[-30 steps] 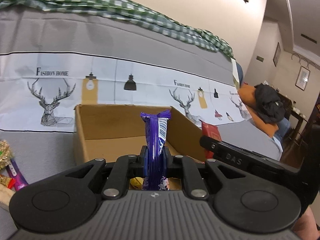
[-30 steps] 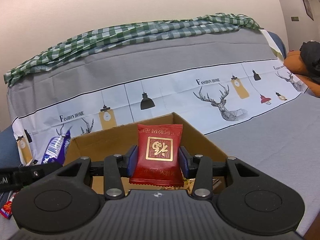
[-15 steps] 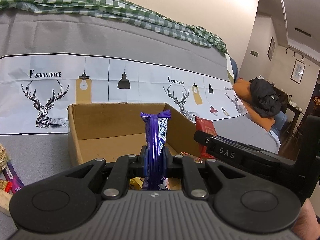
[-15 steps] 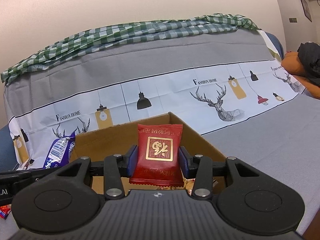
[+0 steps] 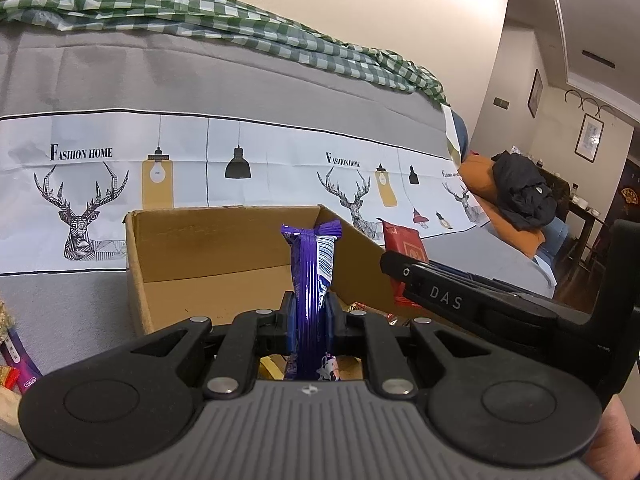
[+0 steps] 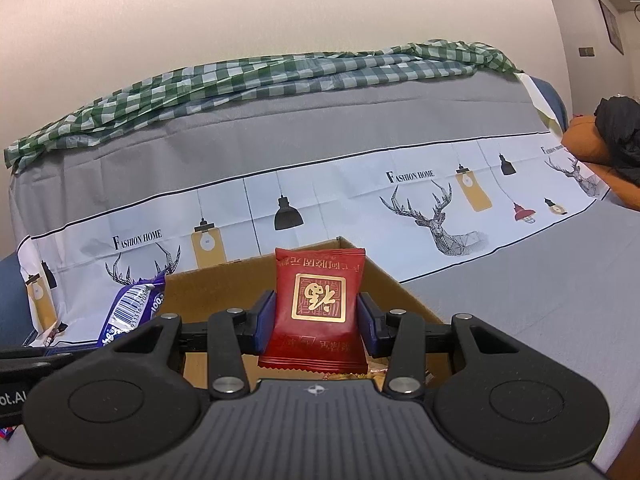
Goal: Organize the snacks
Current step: 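Open the right tool over the box to drop the red packet while the left tool drops the purple bar, then move both open tools back toward the snack pile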
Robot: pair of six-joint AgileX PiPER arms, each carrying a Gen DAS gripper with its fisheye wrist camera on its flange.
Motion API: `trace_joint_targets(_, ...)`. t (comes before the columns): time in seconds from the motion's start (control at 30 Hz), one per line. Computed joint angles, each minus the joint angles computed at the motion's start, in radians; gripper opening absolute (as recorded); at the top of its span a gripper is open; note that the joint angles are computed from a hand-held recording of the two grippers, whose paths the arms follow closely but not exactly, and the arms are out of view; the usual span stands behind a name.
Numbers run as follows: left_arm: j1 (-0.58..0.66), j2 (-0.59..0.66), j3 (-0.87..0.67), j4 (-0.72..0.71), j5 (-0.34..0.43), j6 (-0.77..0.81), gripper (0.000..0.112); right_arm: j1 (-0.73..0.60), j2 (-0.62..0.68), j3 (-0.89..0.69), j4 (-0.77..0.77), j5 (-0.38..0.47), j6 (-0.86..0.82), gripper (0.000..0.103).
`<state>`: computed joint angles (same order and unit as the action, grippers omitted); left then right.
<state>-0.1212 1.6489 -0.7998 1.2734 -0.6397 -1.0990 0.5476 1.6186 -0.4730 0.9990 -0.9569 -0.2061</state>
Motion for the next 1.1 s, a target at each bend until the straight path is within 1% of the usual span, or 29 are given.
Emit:
trace_joint_targets(0.2,-0.001,0.002,-0.003,-0.001,0.001,-0.002,0.015,-0.001,-0.003,-0.003,-0.003,0.005,-0.008,0.045)
trace_joint_targets(0.53,-0.008,0.001,0.002,-0.015,-0.002,0.008,0.015,0.014,-0.002,-0.001,0.008,-0.014,-0.014,0.045)
trace_joint_targets(0.6,-0.006,0.005,-0.004,0.003,-0.008,-0.009,0.015,0.014,-0.003,-0.002,0.008,-0.014,-0.014,0.045)
trace_joint_targets(0.63,-0.001,0.009,-0.014,0.034,-0.016,-0.04,0.015,0.013,-0.004,-0.002,0.009,-0.012,-0.016,0.045)
trace_joint_targets(0.67,0.008,0.021,-0.037,0.103,-0.032,-0.106,0.024,0.01,-0.006,-0.004,0.006,-0.002,-0.016,0.048)
trace_joint_targets(0.7,0.015,0.032,-0.052,0.138,-0.045,-0.144,0.031,0.007,-0.006,-0.003,-0.001,0.009,-0.009,0.048)
trace_joint_targets(0.73,0.017,0.03,-0.052,0.133,-0.036,-0.147,0.04,0.007,-0.005,-0.009,0.01,0.018,-0.016,0.052)
trace_joint_targets(0.77,0.016,0.025,-0.045,0.1,-0.021,-0.123,0.04,0.012,-0.001,-0.015,0.032,0.015,-0.031,0.062)
trace_joint_targets(0.93,0.065,0.035,-0.066,0.12,-0.042,-0.199,0.04,0.017,0.003,-0.031,0.07,0.01,-0.047,0.074)
trace_joint_targets(1.03,0.092,0.026,-0.065,0.127,-0.05,-0.212,0.039,0.028,0.006,-0.035,0.081,-0.004,-0.052,0.074)
trace_joint_targets(1.1,0.115,0.017,-0.06,0.136,-0.063,-0.21,0.036,0.039,0.006,-0.035,0.083,-0.018,-0.052,0.074)
